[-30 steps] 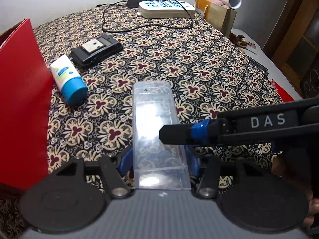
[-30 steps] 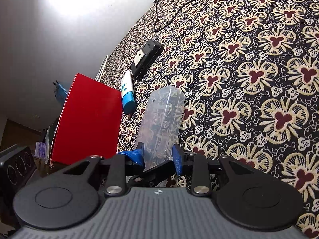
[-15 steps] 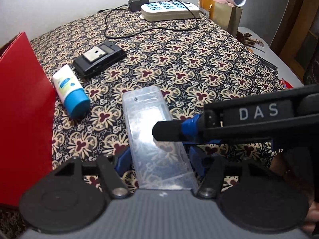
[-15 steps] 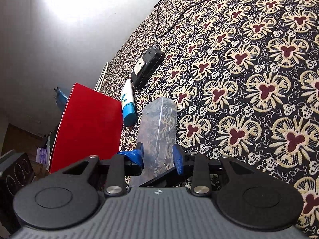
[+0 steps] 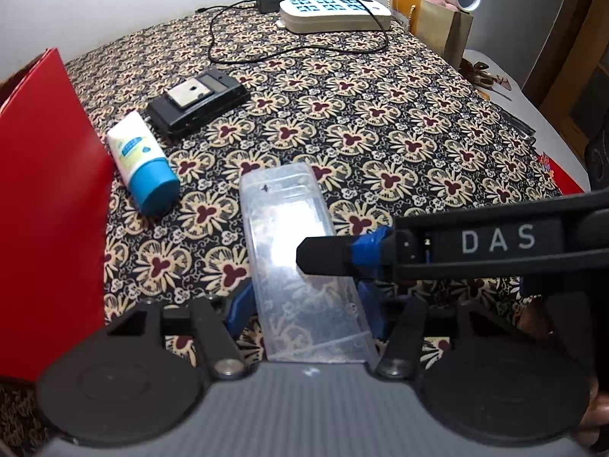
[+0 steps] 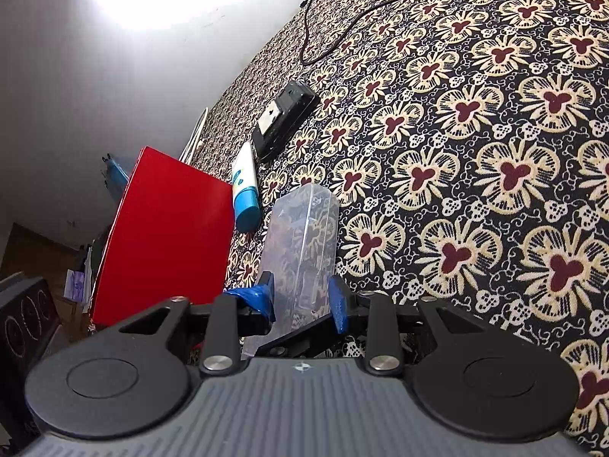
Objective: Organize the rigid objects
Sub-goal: 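Lift the clear case with the right gripper and carry it toward the red box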
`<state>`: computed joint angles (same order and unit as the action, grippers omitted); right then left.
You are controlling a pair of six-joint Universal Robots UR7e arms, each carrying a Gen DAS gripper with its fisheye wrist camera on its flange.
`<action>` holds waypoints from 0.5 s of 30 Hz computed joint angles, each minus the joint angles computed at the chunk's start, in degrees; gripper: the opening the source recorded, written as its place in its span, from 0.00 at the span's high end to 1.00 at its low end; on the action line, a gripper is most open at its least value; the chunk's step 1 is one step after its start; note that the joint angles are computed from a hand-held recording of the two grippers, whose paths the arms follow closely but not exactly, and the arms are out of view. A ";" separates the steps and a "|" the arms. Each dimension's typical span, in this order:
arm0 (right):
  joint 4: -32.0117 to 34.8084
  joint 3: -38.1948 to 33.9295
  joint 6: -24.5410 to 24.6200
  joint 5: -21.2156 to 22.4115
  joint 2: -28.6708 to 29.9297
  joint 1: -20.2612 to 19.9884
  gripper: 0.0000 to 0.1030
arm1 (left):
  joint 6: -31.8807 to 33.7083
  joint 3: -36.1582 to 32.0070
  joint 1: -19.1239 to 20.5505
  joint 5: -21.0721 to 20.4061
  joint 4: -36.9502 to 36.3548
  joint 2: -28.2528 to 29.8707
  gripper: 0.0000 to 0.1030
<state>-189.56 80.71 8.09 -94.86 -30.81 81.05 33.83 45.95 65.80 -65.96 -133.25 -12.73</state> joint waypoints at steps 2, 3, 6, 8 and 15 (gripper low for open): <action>0.14 -0.05 -0.44 -0.29 0.10 0.17 0.86 | -0.54 0.36 0.02 -0.10 0.17 -0.34 0.44; 0.23 0.04 -0.66 -0.43 0.03 0.27 0.86 | -0.80 0.38 0.06 -0.21 0.43 -0.46 0.44; 0.47 0.15 -0.93 -0.50 0.02 0.42 0.86 | -1.20 1.00 0.07 -0.31 0.50 -0.99 0.44; 0.40 0.14 -0.85 -0.39 0.11 0.48 0.86 | -1.30 1.61 0.05 -0.44 0.11 -1.38 0.44; 0.22 1.15 -2.50 -1.00 -0.30 0.86 0.85 | -3.08 3.19 0.15 -1.27 0.34 -2.77 0.44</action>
<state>-189.34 81.87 5.60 -95.86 -31.11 81.91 30.75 49.14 65.95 -67.23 -132.91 -15.50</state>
